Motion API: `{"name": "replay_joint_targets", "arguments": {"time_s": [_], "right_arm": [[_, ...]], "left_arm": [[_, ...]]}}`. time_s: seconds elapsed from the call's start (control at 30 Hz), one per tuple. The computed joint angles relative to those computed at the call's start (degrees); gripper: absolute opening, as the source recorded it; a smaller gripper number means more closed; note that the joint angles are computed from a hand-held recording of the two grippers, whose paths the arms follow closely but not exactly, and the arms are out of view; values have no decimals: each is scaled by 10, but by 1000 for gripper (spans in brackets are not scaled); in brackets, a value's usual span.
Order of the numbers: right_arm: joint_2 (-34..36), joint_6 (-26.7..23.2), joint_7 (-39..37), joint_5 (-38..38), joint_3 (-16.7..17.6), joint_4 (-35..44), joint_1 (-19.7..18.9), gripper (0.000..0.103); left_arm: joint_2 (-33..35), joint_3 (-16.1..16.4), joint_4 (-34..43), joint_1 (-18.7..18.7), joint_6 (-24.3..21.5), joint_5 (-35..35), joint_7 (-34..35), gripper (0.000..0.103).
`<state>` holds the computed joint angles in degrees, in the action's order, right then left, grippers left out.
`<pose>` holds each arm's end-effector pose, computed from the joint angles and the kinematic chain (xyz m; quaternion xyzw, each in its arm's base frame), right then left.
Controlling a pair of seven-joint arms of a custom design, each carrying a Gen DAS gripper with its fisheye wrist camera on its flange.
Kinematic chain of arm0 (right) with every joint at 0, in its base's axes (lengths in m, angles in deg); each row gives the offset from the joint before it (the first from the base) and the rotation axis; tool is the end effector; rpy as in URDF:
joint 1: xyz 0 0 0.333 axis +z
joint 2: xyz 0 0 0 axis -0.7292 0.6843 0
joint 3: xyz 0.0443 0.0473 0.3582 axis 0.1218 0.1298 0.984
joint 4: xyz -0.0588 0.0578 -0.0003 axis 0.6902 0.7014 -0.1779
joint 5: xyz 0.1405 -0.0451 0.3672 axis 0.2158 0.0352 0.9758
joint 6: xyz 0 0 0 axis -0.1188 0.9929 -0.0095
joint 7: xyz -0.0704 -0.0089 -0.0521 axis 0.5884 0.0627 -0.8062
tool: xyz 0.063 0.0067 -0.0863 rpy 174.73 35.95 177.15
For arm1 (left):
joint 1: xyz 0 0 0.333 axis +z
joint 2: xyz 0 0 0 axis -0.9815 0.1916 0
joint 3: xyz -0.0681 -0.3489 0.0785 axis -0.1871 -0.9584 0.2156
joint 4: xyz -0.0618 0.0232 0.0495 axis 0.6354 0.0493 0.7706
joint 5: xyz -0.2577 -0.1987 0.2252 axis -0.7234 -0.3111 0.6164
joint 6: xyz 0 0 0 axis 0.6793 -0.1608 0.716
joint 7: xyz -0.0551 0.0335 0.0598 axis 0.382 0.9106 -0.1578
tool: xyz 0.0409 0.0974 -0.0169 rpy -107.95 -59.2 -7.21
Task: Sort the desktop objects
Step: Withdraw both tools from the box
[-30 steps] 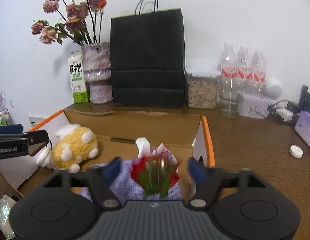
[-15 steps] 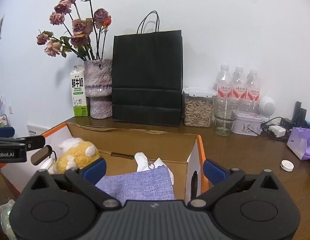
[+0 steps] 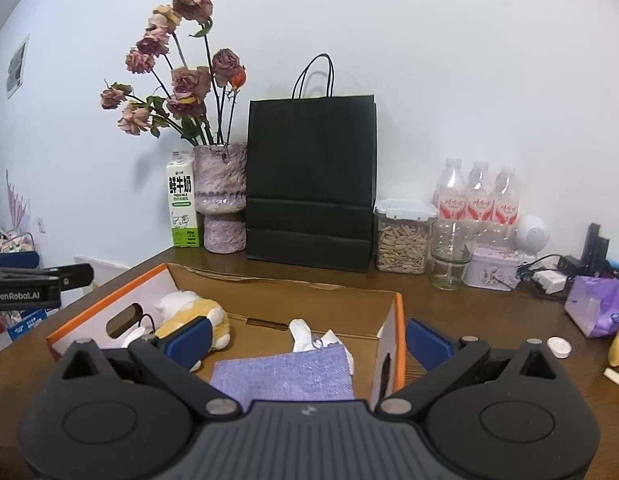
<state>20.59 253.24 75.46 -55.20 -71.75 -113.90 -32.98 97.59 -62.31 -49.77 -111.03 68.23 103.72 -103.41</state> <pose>0.6297 0.3331 0.4294 -0.7247 0.3944 -0.2667 0.4981 0.5402 -0.4002 0.4175 -0.6659 0.4561 -0.3036 0.5063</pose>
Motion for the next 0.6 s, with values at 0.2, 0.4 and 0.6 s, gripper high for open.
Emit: {"name": "replay_joint_targets", "arguments": {"time_s": [0.2, 0.4, 0.6], "right_arm": [[-46, 25, 7, -2, -11, -74, -6, 103], [-80, 38, 6, 8, -39, -144, 1, 103], [-96, 34, -20, 54, -73, -195, 21, 103]], "left_arm": [[-26, -14, -42, -7, -25, -26, -11, 103], [-48, -32, -86, -6, -39, -59, -36, 103], [-56, -43, -112, -3, -38, -99, -41, 103]]}}
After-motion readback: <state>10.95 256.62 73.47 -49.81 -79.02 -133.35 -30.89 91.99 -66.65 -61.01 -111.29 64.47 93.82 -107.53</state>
